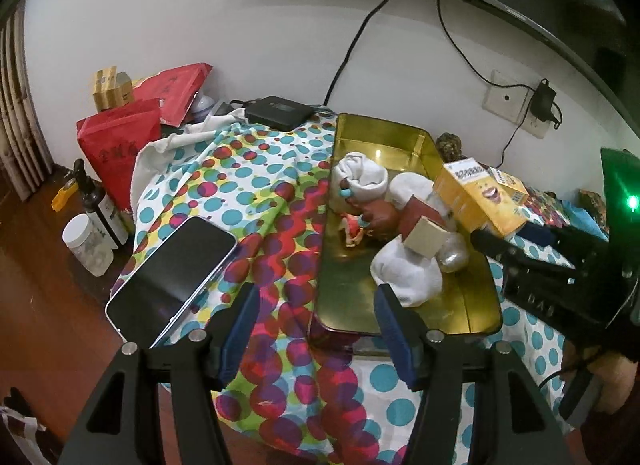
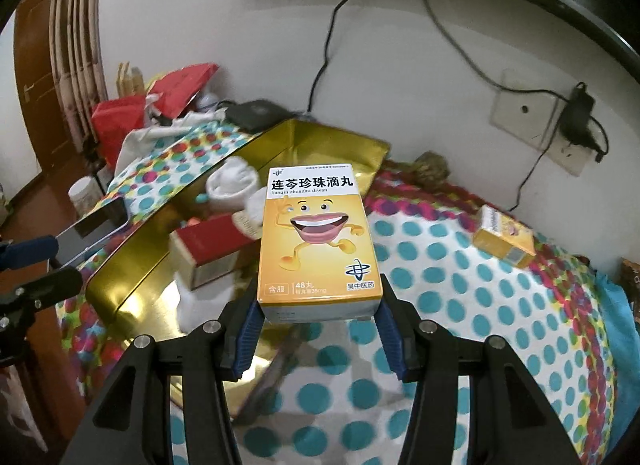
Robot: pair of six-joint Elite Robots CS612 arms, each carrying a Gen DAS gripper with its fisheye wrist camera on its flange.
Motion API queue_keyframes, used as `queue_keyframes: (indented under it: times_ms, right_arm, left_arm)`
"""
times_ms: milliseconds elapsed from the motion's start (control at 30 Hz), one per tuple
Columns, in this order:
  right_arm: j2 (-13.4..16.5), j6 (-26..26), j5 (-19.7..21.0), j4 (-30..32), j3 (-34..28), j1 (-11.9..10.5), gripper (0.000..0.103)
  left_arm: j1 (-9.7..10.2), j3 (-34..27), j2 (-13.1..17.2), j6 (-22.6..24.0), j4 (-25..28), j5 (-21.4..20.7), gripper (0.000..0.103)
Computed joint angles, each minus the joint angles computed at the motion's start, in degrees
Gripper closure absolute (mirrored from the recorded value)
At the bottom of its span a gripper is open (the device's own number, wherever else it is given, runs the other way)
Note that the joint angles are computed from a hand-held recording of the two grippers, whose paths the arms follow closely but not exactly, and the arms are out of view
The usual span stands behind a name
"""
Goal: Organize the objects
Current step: 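Lift the yellow medicine box and carry it toward the gold tray with the right tool, then lower the yellow medicine box into the gold tray and open the right tool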
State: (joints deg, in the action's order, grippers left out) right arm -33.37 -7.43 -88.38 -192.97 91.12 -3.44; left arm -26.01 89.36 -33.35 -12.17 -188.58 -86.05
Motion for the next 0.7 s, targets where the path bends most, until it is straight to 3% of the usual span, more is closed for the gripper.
queue_keyframes:
  times_ms: [133,400,700]
  right_arm:
    - [0.2,-1.0,-1.3,1.9,-0.4,1.1,0.054]
    - [0.9,-2.6,0.1,4.4,-2.2,2.9,0.055]
    - [0.2,-0.7,2.6,6.7,-1.2,2.6,0.055]
  left_arm:
    - [0.46,0.1,0.1,-0.4,-0.4,-0.7,0.042]
    - [1.32,0.0,0.2,-1.9,0.2,-0.8,0.042]
    - [1.46,0.0,0.3,-1.6,0.2,-1.0,0.042]
